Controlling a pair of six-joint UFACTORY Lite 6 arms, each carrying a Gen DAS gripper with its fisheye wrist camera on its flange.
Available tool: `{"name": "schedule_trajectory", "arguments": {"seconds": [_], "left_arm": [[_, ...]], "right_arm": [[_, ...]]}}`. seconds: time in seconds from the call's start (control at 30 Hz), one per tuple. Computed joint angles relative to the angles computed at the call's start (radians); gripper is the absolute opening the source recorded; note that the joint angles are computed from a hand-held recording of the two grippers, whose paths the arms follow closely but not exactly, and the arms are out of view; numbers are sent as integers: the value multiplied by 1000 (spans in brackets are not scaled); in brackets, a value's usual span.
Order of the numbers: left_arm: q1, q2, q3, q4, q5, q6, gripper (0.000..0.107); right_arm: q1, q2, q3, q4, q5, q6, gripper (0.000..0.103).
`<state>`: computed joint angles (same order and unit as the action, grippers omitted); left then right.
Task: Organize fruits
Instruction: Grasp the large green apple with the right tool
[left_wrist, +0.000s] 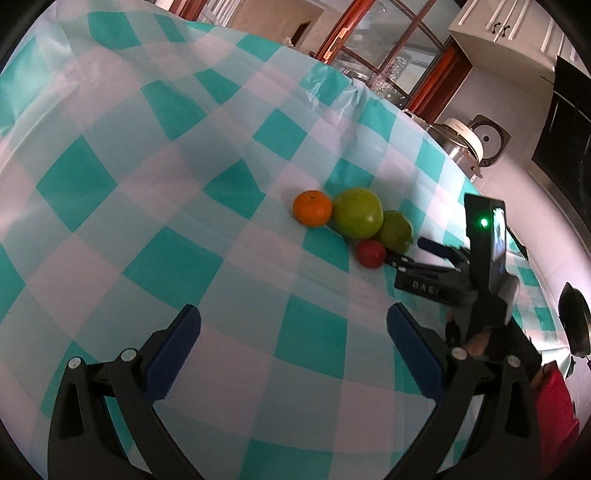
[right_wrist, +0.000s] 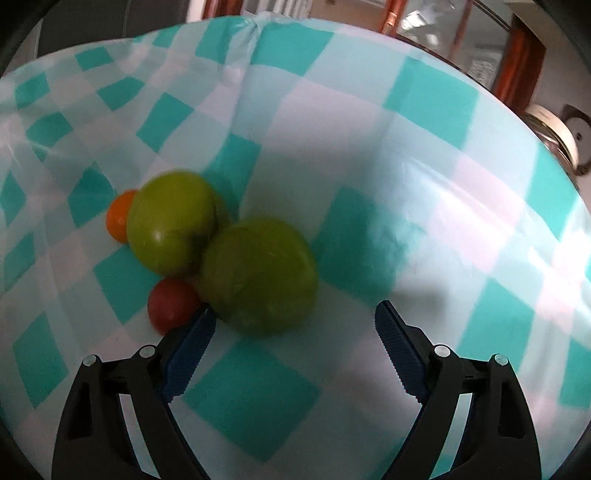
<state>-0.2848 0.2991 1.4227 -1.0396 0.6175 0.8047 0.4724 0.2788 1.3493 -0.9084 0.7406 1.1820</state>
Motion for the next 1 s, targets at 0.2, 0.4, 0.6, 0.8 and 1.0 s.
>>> {"name": "schedule_trajectory", "arguments": {"seconds": [0.2, 0.4, 0.6, 0.8, 1.0], "left_arm": [[12, 13, 10, -3, 11, -29, 101], [17, 15, 8, 12, 3, -63, 101], [9, 9, 6, 27, -12, -67, 101], [-15, -17, -15, 75, -54, -89, 101], [-106, -50, -27, 297, -152, -272, 101]], "right_arm": [[-60, 21, 62, 88, -101, -147, 84], [-12, -139, -134, 82, -117, 62, 58], [321, -579, -532, 9, 1, 690, 59], [627, -542, -569, -121, 225, 1231, 59], [677, -570, -601, -160, 400, 1418, 59]]}}
